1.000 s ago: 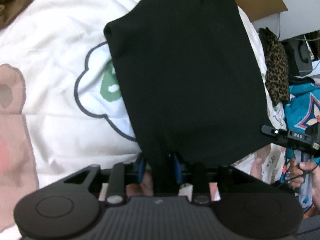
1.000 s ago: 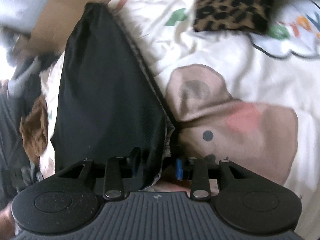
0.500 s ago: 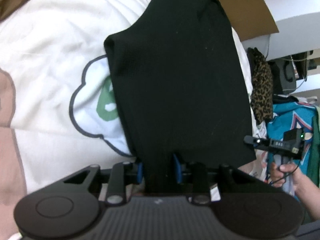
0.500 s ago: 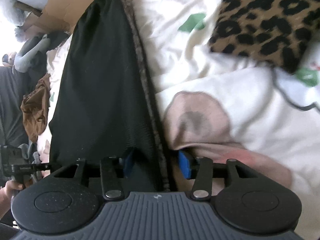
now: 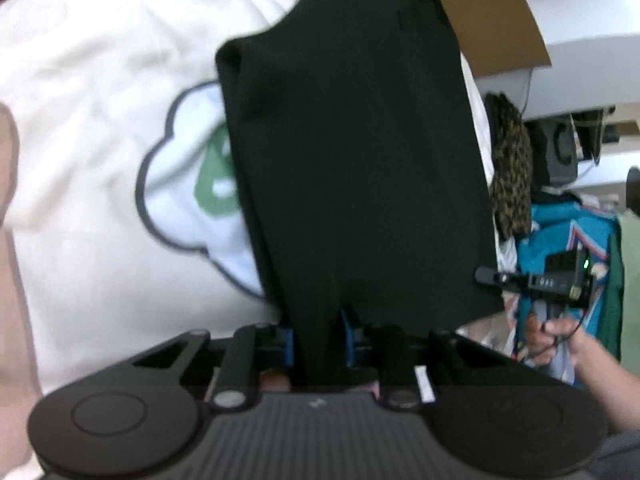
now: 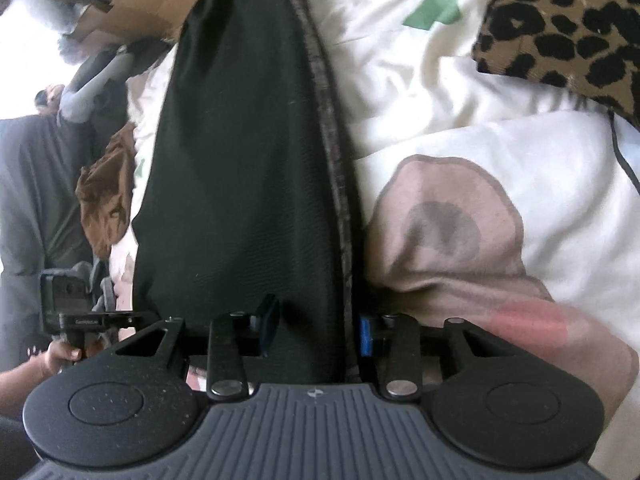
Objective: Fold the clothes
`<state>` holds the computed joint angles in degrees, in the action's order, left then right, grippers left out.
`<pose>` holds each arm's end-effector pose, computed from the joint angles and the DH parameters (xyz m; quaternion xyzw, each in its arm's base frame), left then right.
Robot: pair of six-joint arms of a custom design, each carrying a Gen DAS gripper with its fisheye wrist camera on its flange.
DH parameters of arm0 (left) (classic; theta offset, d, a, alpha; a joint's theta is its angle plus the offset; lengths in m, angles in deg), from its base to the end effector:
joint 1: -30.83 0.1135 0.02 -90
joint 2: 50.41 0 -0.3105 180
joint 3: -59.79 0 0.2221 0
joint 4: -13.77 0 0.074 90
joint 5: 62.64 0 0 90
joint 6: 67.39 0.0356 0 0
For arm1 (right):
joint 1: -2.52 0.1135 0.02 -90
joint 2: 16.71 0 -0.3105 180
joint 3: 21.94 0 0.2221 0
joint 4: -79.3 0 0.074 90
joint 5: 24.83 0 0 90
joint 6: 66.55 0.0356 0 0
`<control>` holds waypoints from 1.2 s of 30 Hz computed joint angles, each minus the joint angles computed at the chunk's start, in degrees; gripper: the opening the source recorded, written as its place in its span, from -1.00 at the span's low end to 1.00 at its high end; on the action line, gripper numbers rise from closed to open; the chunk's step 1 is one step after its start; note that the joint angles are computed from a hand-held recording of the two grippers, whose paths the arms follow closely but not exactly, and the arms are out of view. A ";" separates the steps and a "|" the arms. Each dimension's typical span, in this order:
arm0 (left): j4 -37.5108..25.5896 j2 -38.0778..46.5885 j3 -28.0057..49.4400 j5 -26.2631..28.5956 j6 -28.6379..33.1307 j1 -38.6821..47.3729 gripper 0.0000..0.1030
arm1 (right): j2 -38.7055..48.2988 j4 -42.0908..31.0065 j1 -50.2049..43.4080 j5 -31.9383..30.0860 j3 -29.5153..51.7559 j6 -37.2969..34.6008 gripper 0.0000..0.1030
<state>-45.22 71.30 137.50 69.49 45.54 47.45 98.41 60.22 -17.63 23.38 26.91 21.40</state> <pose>0.3138 0.0688 0.1255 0.0104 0.9280 -0.3718 0.0215 0.2423 -0.0636 0.0911 0.1325 0.9241 0.3424 0.1058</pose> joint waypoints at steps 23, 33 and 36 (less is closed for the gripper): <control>-33.91 -4.16 14.15 -1.36 21.11 15.73 -0.91 | -12.22 -16.06 0.20 -8.77 2.59 2.01 -0.92; -39.46 -11.72 14.17 -3.82 19.94 14.89 -0.91 | -20.54 -31.65 4.15 -10.56 1.60 -4.32 -0.93; -43.39 -13.29 14.99 -5.32 21.53 15.73 -0.91 | -23.15 -40.20 4.19 -10.06 3.84 -8.52 -0.92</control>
<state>-88.60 58.01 152.49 64.17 67.07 63.19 75.26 20.02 -13.45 13.32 30.75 12.87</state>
